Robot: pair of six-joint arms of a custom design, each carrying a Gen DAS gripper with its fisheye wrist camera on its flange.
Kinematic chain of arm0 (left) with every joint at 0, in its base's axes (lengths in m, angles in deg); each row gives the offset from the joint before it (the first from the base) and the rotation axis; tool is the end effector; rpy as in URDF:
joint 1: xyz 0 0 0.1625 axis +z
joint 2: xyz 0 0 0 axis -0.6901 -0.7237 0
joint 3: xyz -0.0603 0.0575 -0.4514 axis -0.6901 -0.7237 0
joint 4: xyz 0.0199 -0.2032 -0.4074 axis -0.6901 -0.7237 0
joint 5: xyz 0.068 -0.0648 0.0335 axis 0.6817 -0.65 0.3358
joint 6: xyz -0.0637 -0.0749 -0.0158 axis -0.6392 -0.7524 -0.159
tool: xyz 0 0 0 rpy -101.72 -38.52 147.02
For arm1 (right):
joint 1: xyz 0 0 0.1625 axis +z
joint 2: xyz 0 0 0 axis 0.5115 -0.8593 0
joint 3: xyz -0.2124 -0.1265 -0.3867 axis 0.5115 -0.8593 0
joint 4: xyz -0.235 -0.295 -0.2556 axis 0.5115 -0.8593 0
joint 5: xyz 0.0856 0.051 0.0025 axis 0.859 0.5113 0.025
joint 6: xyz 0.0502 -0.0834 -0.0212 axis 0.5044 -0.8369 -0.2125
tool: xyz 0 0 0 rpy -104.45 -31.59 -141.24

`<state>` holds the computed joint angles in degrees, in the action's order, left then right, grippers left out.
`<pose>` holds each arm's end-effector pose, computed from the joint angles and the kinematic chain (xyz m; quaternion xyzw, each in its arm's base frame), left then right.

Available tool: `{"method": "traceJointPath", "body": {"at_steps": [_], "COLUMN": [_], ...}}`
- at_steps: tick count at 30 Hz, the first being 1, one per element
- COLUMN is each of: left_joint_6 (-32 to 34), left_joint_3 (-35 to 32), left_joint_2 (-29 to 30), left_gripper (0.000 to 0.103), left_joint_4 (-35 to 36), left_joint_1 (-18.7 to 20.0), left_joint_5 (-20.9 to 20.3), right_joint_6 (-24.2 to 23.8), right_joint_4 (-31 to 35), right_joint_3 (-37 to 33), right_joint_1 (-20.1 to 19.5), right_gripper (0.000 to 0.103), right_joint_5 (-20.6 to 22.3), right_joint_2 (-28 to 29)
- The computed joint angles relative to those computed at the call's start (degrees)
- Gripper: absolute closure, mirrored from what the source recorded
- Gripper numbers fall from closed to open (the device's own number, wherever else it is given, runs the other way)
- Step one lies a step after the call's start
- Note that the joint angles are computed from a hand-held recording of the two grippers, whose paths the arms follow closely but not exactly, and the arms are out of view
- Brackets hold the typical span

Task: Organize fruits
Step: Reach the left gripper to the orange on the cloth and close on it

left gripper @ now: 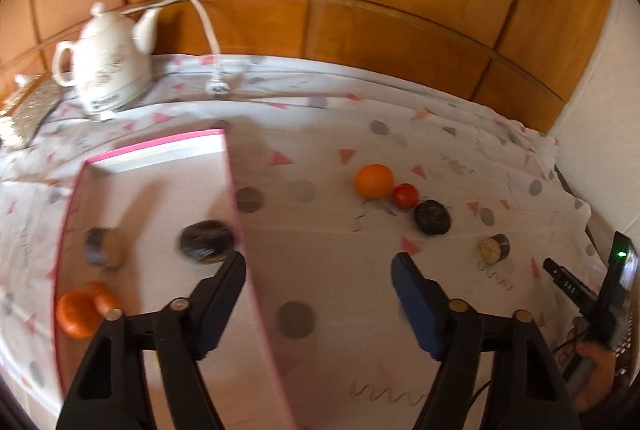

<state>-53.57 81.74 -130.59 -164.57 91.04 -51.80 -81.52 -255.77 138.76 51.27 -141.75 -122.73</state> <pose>-0.2579 -0.5866 0.0939 0.1098 0.9018 -0.3096 0.2806 -0.0108 -0.5821 0.2808 -0.0380 -0.8374 0.3545 0.4142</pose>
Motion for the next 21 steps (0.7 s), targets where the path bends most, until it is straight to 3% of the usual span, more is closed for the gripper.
{"method": "traceJointPath", "body": {"at_steps": [3, 6, 9, 12, 15, 21], "left_joint_6": [0.62, 1.89, 2.25, 1.30, 0.64, 0.13], "left_joint_3": [-4.11, -7.43, -11.54, -15.48, -18.82, -23.92], "left_joint_2": [2.43, 4.70, 7.35, 9.80, 12.01, 15.78], "left_gripper": [0.047, 0.052, 0.052, 0.043, 0.041, 0.045], "left_joint_4": [2.46, 2.98, 4.17, 5.47, 6.82, 9.00], "left_joint_1": [1.49, 2.58, 3.79, 5.01, 6.28, 8.24], "left_joint_5": [-3.16, -5.30, -6.90, -7.71, -9.21, -10.13], "right_joint_6": [-0.15, -0.33, -0.48, -0.58, -0.30, -0.54], "right_joint_4": [0.14, 0.37, 0.39, 0.69, 1.23, 1.31], "right_joint_3": [0.02, 0.00, -0.08, -0.12, -0.21, -0.30], "right_joint_1": [-0.16, -0.22, -0.18, -0.21, -0.35, -0.41], "right_gripper": [0.058, 0.058, 0.058, 0.058, 0.058, 0.054], "right_joint_5": [0.21, 0.54, 0.57, 0.82, 0.98, 1.37], "right_joint_2": [0.03, 0.02, 0.14, 0.13, 0.12, 0.22]}}
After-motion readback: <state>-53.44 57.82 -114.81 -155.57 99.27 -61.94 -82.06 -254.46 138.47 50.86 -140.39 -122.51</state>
